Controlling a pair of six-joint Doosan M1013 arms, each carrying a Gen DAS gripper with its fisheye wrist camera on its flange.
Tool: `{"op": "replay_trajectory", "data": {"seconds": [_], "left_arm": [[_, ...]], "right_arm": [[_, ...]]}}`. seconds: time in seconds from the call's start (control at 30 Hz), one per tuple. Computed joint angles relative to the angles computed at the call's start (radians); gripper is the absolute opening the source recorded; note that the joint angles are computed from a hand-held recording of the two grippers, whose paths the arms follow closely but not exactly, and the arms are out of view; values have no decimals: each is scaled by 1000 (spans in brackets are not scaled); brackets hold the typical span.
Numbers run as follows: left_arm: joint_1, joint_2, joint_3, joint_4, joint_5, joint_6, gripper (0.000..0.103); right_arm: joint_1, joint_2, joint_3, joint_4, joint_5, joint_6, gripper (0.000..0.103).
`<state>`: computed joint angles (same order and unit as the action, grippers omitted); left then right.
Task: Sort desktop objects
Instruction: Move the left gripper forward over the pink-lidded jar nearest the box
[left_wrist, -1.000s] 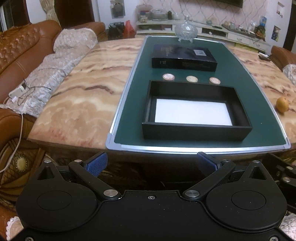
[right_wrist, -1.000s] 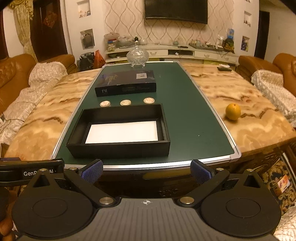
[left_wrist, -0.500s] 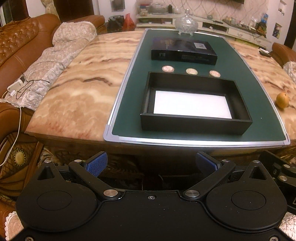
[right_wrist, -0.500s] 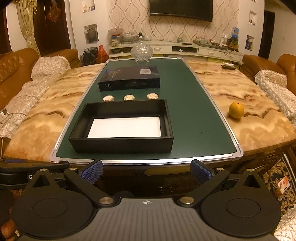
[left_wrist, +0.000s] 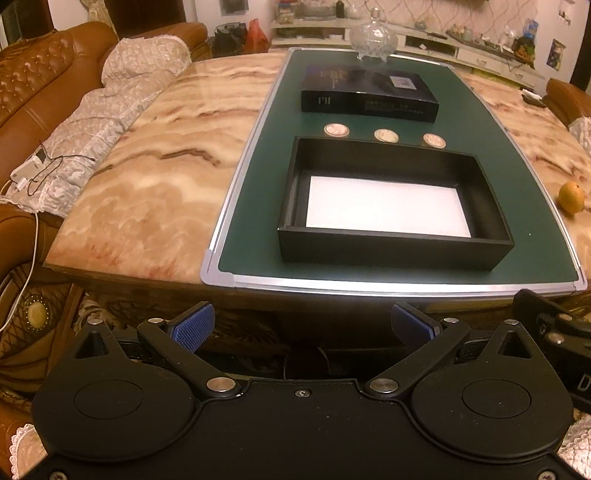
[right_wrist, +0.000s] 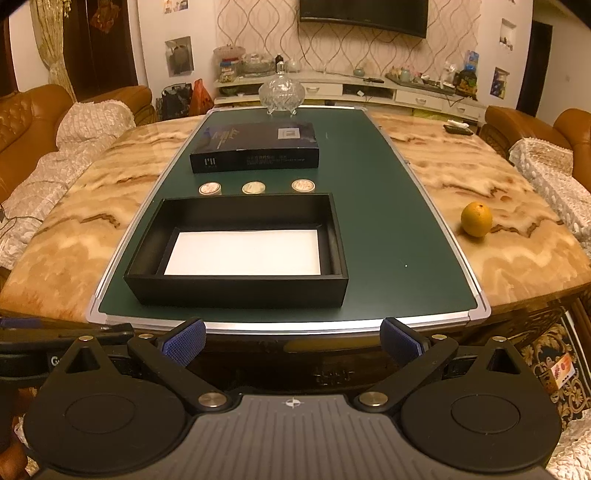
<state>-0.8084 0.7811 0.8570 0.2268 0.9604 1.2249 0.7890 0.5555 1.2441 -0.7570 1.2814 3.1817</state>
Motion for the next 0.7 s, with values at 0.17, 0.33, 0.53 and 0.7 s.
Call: {"op": "replay_trajectory", "data": {"seconds": [0.17, 0.33, 0.53, 0.7], "left_arm": [[3, 23, -36, -5, 23, 6, 103], [4, 53, -87, -4, 50, 9, 103], [5, 95, -159, -5, 71, 21, 103], [5, 146, -238, 5, 80, 31, 103]], "right_arm": [[-15, 7, -7, 10, -6, -19, 103], [-31, 14, -13, 19, -7, -41, 103], [-51, 29, -27, 27, 7, -80, 103], [-74, 24, -7, 24, -36, -68, 103]]}}
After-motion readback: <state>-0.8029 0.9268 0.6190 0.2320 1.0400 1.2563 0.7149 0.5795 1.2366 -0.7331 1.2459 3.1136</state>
